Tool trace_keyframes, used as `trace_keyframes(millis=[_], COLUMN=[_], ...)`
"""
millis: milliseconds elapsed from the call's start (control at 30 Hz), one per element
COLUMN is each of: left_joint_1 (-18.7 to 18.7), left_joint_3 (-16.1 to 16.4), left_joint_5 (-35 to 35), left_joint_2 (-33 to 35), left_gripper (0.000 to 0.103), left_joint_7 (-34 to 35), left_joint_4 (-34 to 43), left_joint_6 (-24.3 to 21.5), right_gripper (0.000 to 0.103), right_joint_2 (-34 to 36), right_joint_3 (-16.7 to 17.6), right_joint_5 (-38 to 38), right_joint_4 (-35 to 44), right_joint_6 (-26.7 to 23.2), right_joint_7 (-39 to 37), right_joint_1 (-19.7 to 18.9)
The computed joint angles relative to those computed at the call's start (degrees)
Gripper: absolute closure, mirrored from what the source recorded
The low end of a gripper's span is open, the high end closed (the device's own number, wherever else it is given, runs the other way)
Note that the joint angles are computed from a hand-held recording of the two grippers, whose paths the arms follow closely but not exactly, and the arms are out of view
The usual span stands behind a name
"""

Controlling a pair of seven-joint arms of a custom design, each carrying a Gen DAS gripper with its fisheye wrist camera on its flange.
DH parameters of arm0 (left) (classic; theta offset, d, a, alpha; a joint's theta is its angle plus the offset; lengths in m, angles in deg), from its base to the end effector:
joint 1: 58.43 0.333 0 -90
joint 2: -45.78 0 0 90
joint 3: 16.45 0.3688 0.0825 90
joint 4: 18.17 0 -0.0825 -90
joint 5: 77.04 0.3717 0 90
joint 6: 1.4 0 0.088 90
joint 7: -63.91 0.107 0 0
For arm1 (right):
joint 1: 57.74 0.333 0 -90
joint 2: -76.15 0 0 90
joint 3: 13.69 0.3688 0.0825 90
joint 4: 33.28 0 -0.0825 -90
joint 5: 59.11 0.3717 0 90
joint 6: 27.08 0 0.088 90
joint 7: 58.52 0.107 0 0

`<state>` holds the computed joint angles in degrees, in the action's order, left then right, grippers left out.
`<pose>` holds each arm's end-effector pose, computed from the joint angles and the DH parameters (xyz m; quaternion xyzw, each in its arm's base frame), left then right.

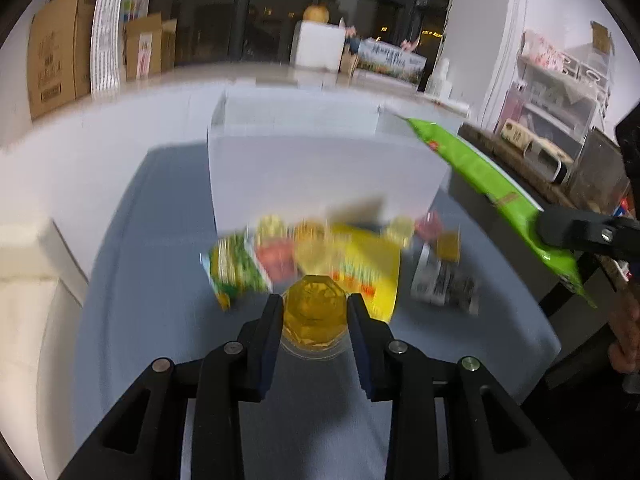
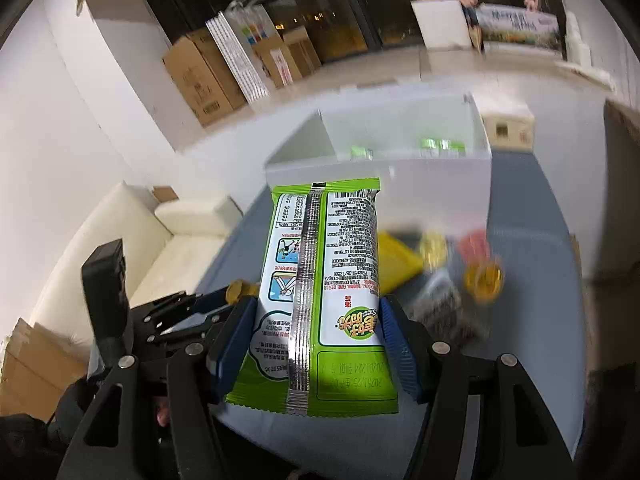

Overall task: Organize snacks
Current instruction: 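Place the strip and jelly cup into the white box and open both tools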

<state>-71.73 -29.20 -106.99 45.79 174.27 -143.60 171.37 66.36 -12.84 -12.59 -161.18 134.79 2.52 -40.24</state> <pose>0.5245 -0.2154 0.5376 -0.5344 0.7392 -0.3765 0.1619 0.5006 0.1281 0.5779 -0.6844 0.5918 -0.1023 0.4134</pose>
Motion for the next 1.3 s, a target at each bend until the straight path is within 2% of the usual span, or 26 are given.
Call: trace_keyframes(millis=[133, 300, 400, 500, 567, 667, 700, 733, 767, 800, 833, 867, 933, 1167, 1267, 1300], left_joint_1=[0.7, 2.8, 1.8, 0.5, 0.6, -0.7, -1.0, -1.0, -0.7, 0.1, 0.8, 1.5, 2.4, 3.9, 4.3, 4.3], left_joint_3=[-0.3, -1.6, -0.1, 1.7, 1.5, 3.1, 3.5, 3.5, 3.1, 2.2, 1.5, 0.7, 0.1, -1.2, -1.4, -1.3], left_joint_5=[0.7, 8.4, 16.7, 23.5, 26.0, 31.3, 33.1, 34.4, 35.2, 35.3, 35.4, 35.3, 35.3, 34.9, 34.7, 34.9], left_joint_2=[1.9, 8.0, 13.1, 19.5, 23.2, 28.1, 29.1, 30.0, 30.6, 30.7, 30.3, 29.8, 28.7, 26.0, 24.1, 23.1], left_gripper=[0.066, 0.066, 0.066, 0.066, 0.066, 0.065, 0.062, 0.050, 0.032, 0.023, 0.005, 0.000, 0.000, 0.000, 0.000, 0.000], left_joint_7=[1.2, -3.4, -9.9, -16.0, -18.3, -23.7, -25.2, -26.3, -26.9, -27.0, -27.2, -27.0, -27.5, -28.1, -28.1, -28.3], left_joint_4=[6.4, 18.4, 26.4, 36.0, 41.4, 48.8, 50.4, 51.8, 52.7, 52.3, 51.3, 50.1, 48.1, 45.1, 42.6, 41.2], left_joint_6=[0.1, -1.9, -3.9, -8.9, -12.1, -17.3, -19.1, -21.1, -22.5, -22.0, -21.3, -20.4, -18.7, -18.8, -17.7, -16.9], right_gripper=[0.035, 0.035, 0.035, 0.035, 0.035, 0.034, 0.031, 0.029, 0.023, 0.016, 0.014, 0.014, 0.014, 0.012, 0.000, 0.000], right_joint_2=[2.8, 9.2, 13.3, 18.2, 21.6, 24.4, 24.9, 25.6, 26.1, 26.3, 26.2, 26.1, 25.5, 21.8, 19.1, 17.9], right_joint_3=[-0.2, -0.2, 0.2, -0.5, -1.4, -1.1, -0.6, -0.6, -0.9, -0.9, -0.7, -0.7, -0.6, -0.8, -0.2, 0.1], right_joint_5=[-1.3, -5.9, -10.0, -18.1, -23.4, -26.0, -25.7, -25.9, -26.7, -26.8, -26.6, -26.7, -26.7, -28.4, -27.3, -26.6], right_joint_4=[5.7, 15.9, 21.1, 26.6, 30.6, 32.8, 33.2, 33.7, 34.2, 34.3, 34.0, 33.6, 32.7, 28.2, 24.7, 23.2], right_joint_6=[1.2, -0.1, -0.5, -2.6, -5.6, -6.1, -6.0, -6.2, -7.0, -7.2, -6.7, -6.3, -5.9, -4.7, -2.1, -0.8], right_joint_7=[0.3, 4.4, 8.0, 14.5, 19.9, 21.8, 21.4, 21.8, 22.9, 23.4, 23.6, 23.9, 23.9, 24.8, 22.8, 21.9], right_joint_1=[-0.9, -3.7, -5.1, -5.7, -5.8, -6.7, -7.3, -7.6, -7.6, -7.8, -8.1, -8.2, -8.5, -8.4, -8.7, -8.8])
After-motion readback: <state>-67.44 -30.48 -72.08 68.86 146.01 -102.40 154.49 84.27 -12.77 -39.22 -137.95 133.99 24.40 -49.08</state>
